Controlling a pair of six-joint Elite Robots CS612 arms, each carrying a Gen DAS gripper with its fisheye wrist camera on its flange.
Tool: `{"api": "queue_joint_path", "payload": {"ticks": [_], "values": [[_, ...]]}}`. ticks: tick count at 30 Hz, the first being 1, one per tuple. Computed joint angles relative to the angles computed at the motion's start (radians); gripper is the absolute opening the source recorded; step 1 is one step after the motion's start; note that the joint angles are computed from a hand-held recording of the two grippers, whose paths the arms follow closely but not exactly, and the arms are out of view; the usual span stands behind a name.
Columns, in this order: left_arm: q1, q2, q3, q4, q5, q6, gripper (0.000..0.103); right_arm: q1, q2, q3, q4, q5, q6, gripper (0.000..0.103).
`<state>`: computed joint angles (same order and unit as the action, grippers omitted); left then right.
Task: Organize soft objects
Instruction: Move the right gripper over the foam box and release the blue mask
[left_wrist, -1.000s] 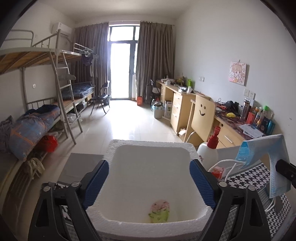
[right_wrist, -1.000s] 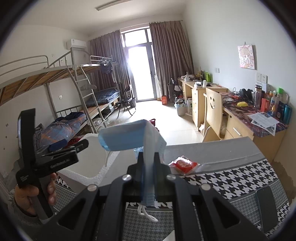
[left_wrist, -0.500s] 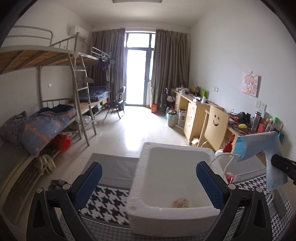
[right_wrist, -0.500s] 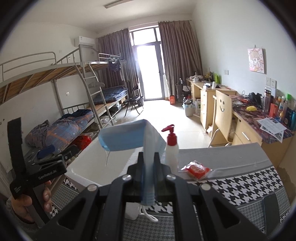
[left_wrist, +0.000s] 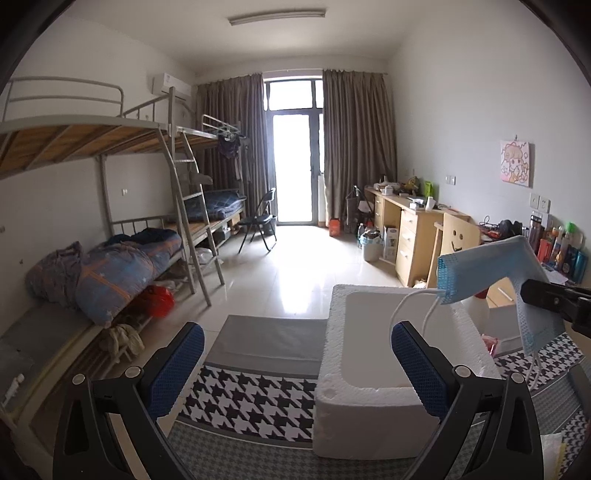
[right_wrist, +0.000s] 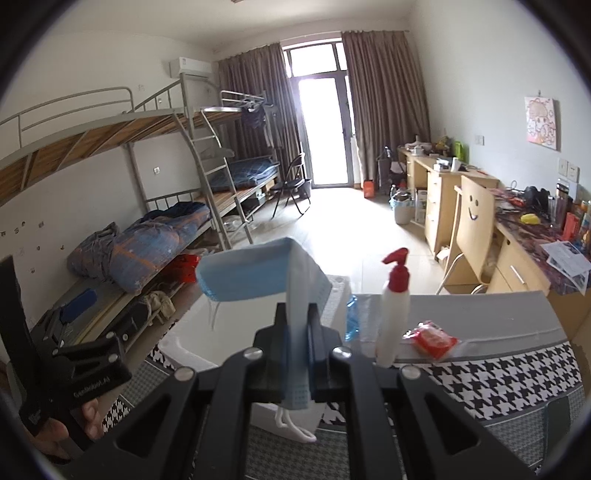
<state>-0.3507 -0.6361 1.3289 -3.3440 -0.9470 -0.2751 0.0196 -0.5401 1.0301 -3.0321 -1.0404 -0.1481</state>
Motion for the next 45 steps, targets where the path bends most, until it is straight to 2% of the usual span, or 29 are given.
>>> {"api": "queue_joint_path", "payload": {"ticks": [21,34,36,37,39,41,45], "values": [[0.006,-0.020,0.064,0.000,0.015,-0.057,0.102,0.034,0.057,-0.124,0.182,-0.013,-0.040,0.011],[0.013,-0.030,0.092,-0.006,0.015,-0.091,0.102,0.057,0.089,-0.187,0.275,-0.077,-0.064,0.012],[0.014,-0.031,0.094,-0.008,0.019,-0.093,0.102,0.058,0.093,-0.200,0.314,-0.080,-0.072,0.032],[0.014,-0.032,0.095,-0.009,0.021,-0.094,0.102,0.057,0.095,-0.206,0.325,-0.073,-0.073,0.038],[0.014,-0.032,0.096,-0.008,0.024,-0.095,0.102,0.056,0.095,-0.203,0.320,-0.068,-0.079,0.060],[0.015,-0.032,0.094,-0.007,0.022,-0.094,0.102,0.057,0.091,-0.188,0.289,-0.067,-0.087,0.065],[0.016,-0.033,0.095,-0.007,0.012,-0.088,0.102,0.054,0.075,-0.159,0.258,-0.050,-0.099,0.065]]}}
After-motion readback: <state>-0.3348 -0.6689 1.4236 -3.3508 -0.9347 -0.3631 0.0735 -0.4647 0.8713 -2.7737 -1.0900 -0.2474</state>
